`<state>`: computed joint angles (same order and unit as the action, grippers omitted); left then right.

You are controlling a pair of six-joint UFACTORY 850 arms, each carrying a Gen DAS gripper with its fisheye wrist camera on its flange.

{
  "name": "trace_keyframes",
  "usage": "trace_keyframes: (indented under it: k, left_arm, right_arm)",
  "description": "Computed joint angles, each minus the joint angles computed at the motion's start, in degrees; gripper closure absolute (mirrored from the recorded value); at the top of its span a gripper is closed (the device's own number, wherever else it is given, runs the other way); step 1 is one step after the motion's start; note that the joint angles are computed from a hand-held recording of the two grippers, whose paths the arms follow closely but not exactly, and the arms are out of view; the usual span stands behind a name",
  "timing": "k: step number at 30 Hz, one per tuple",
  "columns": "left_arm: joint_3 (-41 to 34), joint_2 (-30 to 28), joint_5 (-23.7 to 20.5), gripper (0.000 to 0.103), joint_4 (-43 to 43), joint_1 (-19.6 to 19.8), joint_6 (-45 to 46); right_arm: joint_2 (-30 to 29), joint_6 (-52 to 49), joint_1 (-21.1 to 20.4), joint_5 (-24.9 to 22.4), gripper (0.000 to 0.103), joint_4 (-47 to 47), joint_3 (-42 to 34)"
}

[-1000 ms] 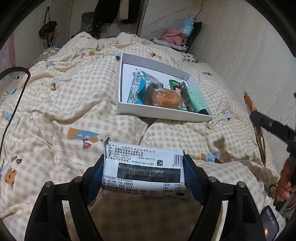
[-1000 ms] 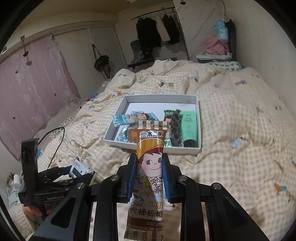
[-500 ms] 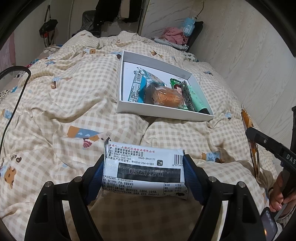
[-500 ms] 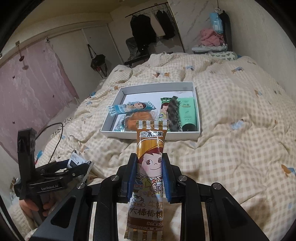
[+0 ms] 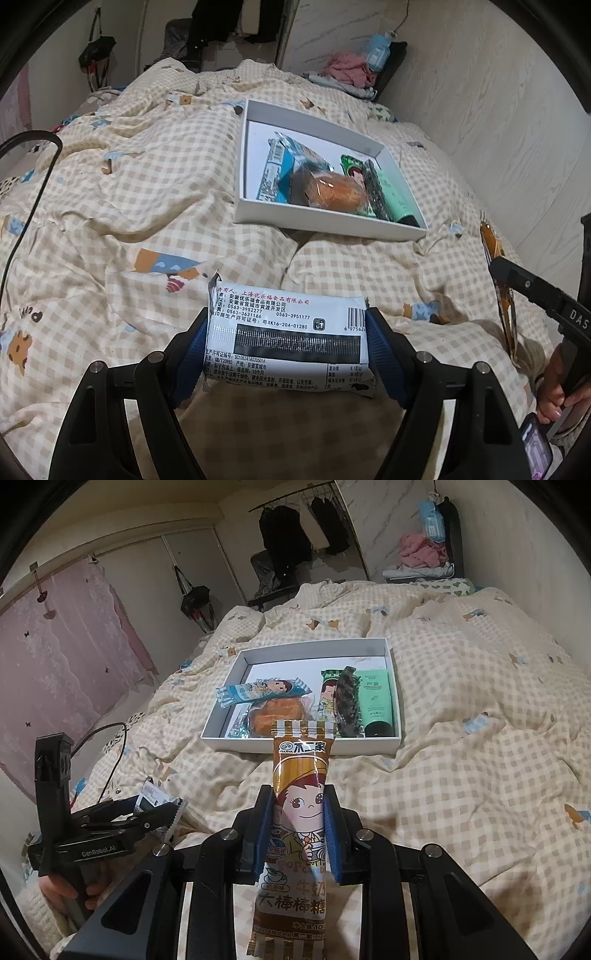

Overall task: Organize objects
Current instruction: 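Carry the white packet and brown candy stick toward the tray with both grippers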

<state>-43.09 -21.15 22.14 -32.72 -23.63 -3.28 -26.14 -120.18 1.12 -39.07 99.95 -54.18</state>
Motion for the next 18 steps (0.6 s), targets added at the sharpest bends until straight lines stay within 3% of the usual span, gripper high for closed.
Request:
trace_keyframes:
  k: [2, 5, 11, 13, 18]
  left_arm:
    - [1.0, 1.2, 2.17, 0.021, -6.69, -0.65, 4.4]
    - [2.41, 3.84, 4.83, 0.021, -9.85, -0.69, 6.85]
    - [-2.01, 7.34, 3.98, 0.021, -9.91, 2.14, 11.33]
    - [-4.79, 7.53, 4.03, 0.021, -7.45, 3.27, 10.16]
    - [-13.95, 4.39, 3.97, 0.021, -0.51, 5.47, 4.91]
  right_arm:
    - [0.68, -0.87, -0.05, 1.04, 0.076, 1.76, 0.43]
    - [2.38, 0.04, -1.28, -0.55, 0.076, 2.08, -0.13]
    - [3.75, 6.07, -0.61, 3.63, 0.076, -4.67, -7.59]
    - [2.47, 11.22, 0.01, 5.23, 0.076, -8.58, -11.64]
    - [-4.43, 35.52, 3.69, 10.18, 0.076, -27.16, -25.11]
